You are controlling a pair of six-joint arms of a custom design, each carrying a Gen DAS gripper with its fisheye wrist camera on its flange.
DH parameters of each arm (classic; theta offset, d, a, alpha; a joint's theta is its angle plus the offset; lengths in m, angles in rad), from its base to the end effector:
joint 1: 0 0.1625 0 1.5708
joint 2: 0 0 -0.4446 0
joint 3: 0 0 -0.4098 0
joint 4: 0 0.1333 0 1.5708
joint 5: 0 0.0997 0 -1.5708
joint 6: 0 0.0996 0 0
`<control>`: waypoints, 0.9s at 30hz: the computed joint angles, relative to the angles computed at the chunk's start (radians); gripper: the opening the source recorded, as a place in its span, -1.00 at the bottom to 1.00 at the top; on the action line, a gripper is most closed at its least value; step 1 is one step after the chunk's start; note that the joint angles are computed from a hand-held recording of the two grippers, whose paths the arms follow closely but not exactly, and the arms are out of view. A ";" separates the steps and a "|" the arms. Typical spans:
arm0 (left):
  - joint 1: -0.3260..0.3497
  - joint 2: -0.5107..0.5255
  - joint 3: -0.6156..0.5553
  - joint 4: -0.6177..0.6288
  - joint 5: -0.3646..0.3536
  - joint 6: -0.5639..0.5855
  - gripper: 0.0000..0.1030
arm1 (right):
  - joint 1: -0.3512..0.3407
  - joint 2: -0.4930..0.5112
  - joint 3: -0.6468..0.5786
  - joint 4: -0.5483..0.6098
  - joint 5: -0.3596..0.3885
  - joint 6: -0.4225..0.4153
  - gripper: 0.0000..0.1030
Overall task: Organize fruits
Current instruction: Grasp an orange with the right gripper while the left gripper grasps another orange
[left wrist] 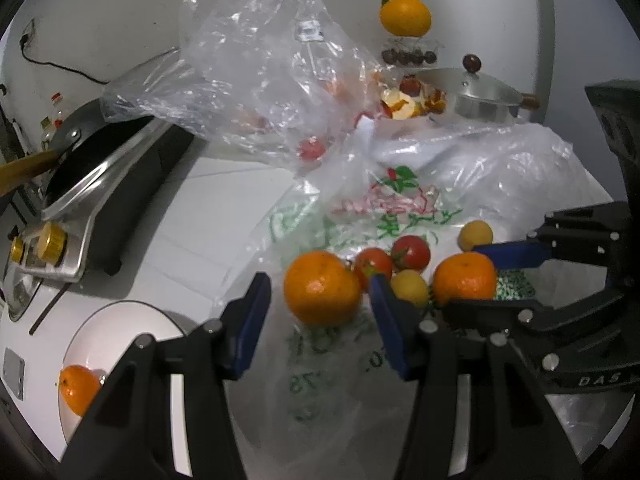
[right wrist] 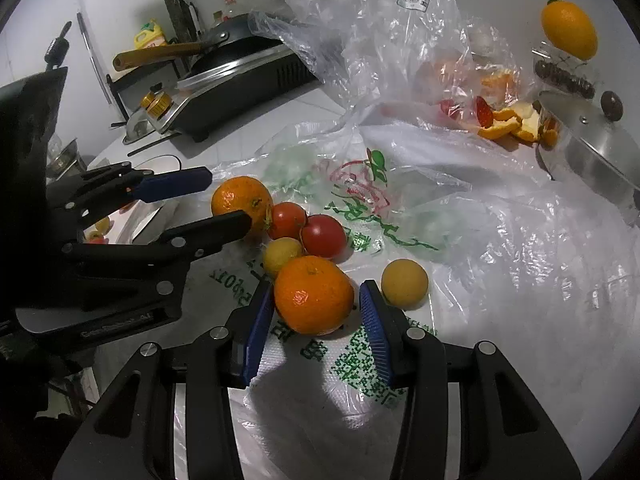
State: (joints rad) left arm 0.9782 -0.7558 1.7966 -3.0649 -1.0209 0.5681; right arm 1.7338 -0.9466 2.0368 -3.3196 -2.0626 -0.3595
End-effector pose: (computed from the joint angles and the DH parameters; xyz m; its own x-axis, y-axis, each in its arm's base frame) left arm -0.2135 -0.6489 0.0812 -0.4337 0.6426 -0.6316 0.8725 0.4745 -0.1164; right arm 0.1796 -0.5602 0.1515 -0.8129 -0.1415 0.5649 -0.4426 0.7805 -0.4415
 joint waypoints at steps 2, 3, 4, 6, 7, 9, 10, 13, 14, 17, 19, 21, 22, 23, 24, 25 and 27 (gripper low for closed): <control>0.000 0.008 -0.006 0.013 0.005 0.005 0.03 | -0.004 -0.001 0.002 -0.001 0.009 -0.002 -0.09; 0.000 0.011 -0.008 0.016 0.006 0.008 0.03 | -0.004 -0.001 0.003 -0.004 0.012 -0.003 -0.11; 0.001 0.015 -0.011 0.019 0.009 0.012 0.02 | -0.006 -0.002 0.004 -0.006 0.019 -0.006 -0.17; 0.002 0.022 -0.016 0.014 0.022 0.023 -0.08 | -0.005 -0.002 0.004 -0.009 0.021 -0.009 -0.17; 0.003 0.023 -0.017 0.015 0.021 0.023 -0.11 | -0.005 -0.001 0.004 -0.011 0.021 -0.010 -0.17; 0.006 0.022 -0.019 0.020 0.015 0.021 -0.12 | -0.004 -0.001 0.004 -0.012 0.020 -0.010 -0.17; 0.005 0.021 -0.017 0.018 0.014 0.025 -0.12 | -0.004 -0.001 0.004 -0.012 0.020 -0.010 -0.17; 0.005 0.012 -0.008 0.021 0.009 0.020 -0.13 | -0.002 -0.001 0.007 -0.021 0.009 -0.011 -0.17; 0.004 0.008 -0.005 0.023 0.005 0.015 -0.13 | -0.002 0.000 0.006 -0.021 0.007 -0.010 -0.17; -0.001 -0.018 0.021 0.017 -0.012 0.004 -0.13 | 0.003 -0.002 0.010 -0.029 0.000 -0.010 -0.17; -0.005 -0.033 0.034 0.016 -0.021 -0.001 -0.13 | 0.009 -0.004 0.013 -0.034 -0.007 -0.011 -0.17; -0.009 -0.048 0.049 0.014 -0.029 -0.004 -0.13 | 0.017 -0.006 0.017 -0.041 -0.015 -0.012 -0.17; -0.011 -0.056 0.057 0.013 -0.034 -0.006 -0.13 | 0.022 -0.009 0.020 -0.045 -0.019 -0.012 -0.17; -0.014 -0.065 0.066 0.012 -0.039 -0.009 -0.13 | 0.027 -0.012 0.023 -0.045 -0.021 -0.012 -0.17; -0.017 -0.074 0.074 0.012 -0.044 -0.013 -0.13 | 0.033 -0.014 0.026 -0.049 -0.025 -0.013 -0.17; -0.020 -0.081 0.082 0.011 -0.047 -0.015 -0.13 | 0.038 -0.015 0.027 -0.051 -0.028 -0.012 -0.17; -0.026 -0.097 0.100 0.003 -0.052 -0.016 -0.13 | 0.049 -0.016 0.030 -0.056 -0.035 -0.012 -0.17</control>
State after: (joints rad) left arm 0.9517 -0.8531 1.8963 -3.0619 -1.0726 0.5520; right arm 1.7825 -0.9628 2.0667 -3.3755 -2.0972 -0.3718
